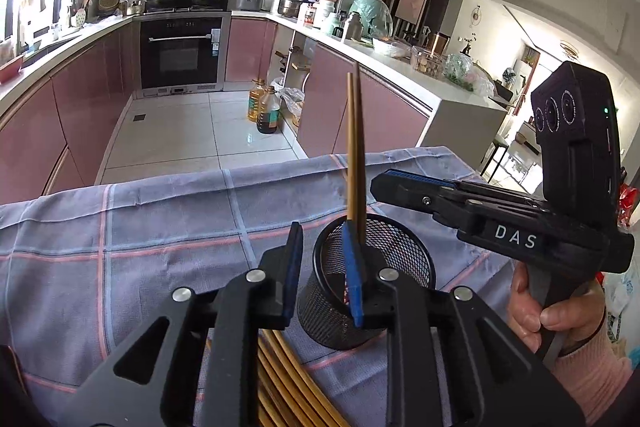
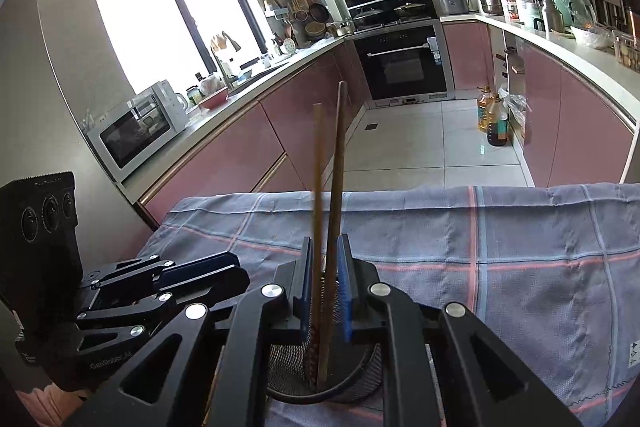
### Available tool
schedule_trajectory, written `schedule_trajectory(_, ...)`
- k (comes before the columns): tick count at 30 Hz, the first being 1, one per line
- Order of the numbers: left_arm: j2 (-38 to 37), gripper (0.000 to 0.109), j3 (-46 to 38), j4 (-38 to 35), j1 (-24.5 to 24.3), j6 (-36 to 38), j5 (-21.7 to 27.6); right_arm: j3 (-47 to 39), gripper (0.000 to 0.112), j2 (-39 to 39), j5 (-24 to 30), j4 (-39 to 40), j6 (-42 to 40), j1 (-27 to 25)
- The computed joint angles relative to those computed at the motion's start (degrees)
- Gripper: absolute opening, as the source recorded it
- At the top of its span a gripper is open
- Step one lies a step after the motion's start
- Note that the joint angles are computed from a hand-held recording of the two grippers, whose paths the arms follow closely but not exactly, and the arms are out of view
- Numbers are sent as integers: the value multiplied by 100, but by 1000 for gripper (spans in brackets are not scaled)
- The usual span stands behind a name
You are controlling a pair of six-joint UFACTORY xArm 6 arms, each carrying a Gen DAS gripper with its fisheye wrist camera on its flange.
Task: Organize utensils
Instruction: 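Lift the chopstick upright with the left tool and drop it into the mesh cup, then return the left tool to the chopsticks and grasp another chopstick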
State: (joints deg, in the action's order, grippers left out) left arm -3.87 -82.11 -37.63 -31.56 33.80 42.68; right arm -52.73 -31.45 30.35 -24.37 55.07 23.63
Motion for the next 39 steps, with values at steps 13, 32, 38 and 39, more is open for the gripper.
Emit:
schedule_trajectory(13, -1127, 42, 1413, -122, 587, 314, -430, 161, 32, -631, 574, -1316, 720, 1065)
schedule_trajectory(32, -1894, 44, 3039, 771, 760, -22, -118, 528, 34, 251, 853, -269, 791, 1892)
schedule_trajectory(38, -1951, 44, 3130, 1076, 664, -138, -190, 492, 33, 314, 1041, -402, 957, 2018)
schedule_trajectory(39, -1953, 43, 3143, 1121, 652, -172, -204, 439, 32, 357, 1087, -433, 992, 2046)
